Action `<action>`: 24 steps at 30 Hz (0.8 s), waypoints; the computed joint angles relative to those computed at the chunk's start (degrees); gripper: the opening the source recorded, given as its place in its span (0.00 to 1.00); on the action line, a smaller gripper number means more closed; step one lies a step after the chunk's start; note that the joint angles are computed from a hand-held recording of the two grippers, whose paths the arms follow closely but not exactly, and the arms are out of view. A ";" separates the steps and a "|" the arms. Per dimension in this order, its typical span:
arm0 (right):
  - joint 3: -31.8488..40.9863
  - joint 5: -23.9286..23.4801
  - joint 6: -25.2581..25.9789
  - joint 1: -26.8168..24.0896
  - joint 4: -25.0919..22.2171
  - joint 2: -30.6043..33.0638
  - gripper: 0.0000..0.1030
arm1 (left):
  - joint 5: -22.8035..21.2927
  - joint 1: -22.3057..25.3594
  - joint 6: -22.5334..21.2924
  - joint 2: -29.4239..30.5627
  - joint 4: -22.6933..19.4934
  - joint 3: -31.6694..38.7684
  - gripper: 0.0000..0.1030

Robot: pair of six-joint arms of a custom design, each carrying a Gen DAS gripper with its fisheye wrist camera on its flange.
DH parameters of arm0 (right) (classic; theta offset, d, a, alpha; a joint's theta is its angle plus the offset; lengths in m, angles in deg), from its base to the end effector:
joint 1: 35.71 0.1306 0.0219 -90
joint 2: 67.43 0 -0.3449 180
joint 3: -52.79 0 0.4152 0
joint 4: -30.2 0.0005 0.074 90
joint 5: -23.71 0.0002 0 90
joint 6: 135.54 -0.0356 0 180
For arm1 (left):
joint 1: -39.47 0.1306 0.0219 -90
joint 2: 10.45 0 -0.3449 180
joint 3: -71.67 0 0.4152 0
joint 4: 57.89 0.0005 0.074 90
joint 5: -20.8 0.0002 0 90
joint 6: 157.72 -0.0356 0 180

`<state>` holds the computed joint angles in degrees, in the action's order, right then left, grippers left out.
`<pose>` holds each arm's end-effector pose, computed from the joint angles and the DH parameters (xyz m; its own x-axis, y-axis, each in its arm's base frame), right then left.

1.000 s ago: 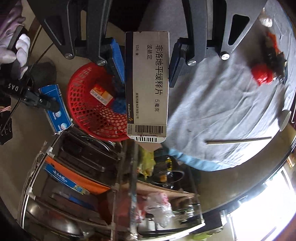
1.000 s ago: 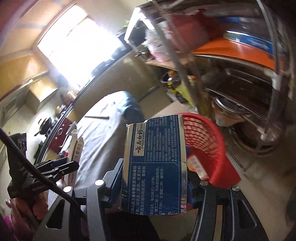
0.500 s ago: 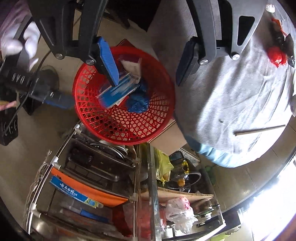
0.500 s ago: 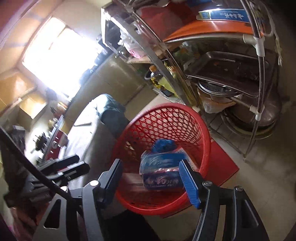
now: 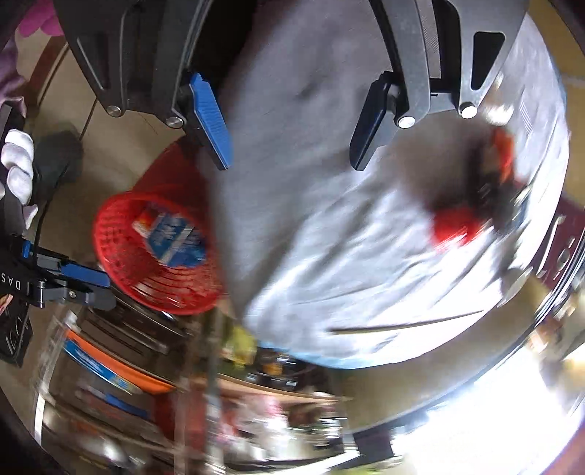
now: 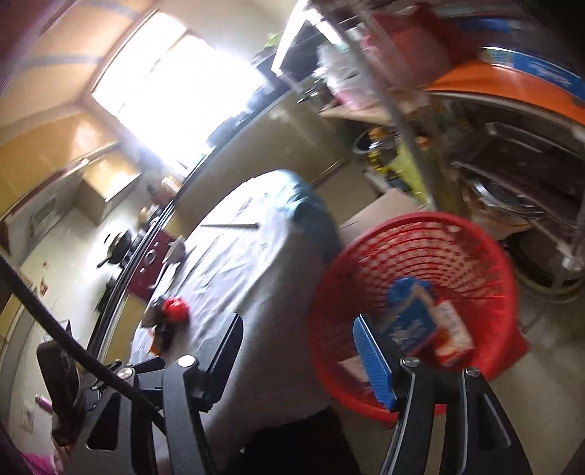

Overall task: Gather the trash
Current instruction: 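Bring both tools back over the table, right tool toward the red bag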

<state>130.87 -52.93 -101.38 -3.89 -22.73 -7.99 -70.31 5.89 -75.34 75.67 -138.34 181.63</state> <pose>0.2847 0.1664 0.4989 -0.5590 0.6006 -0.5716 0.1992 0.7665 0.6106 0.3654 -0.2424 0.5509 -0.6173 0.5690 -0.5433 0.6315 0.7702 0.0890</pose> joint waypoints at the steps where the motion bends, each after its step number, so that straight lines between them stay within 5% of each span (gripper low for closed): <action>1: 1.23 -0.64 0.46 0.42 0.31 1.65 0.65 | 0.00 1.44 0.37 -1.02 0.32 -0.86 0.66; 13: 13.90 -7.21 6.08 5.04 0.31 17.71 0.65 | -3.44 25.34 3.59 -9.22 3.10 -9.60 0.67; 24: 35.77 -11.96 17.01 9.17 -5.37 37.52 0.65 | 4.15 36.59 6.53 -5.25 3.64 -6.97 0.69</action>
<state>166.64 -64.89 -84.38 5.29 -28.10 29.53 -66.16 42.48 -68.80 70.43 -134.70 174.67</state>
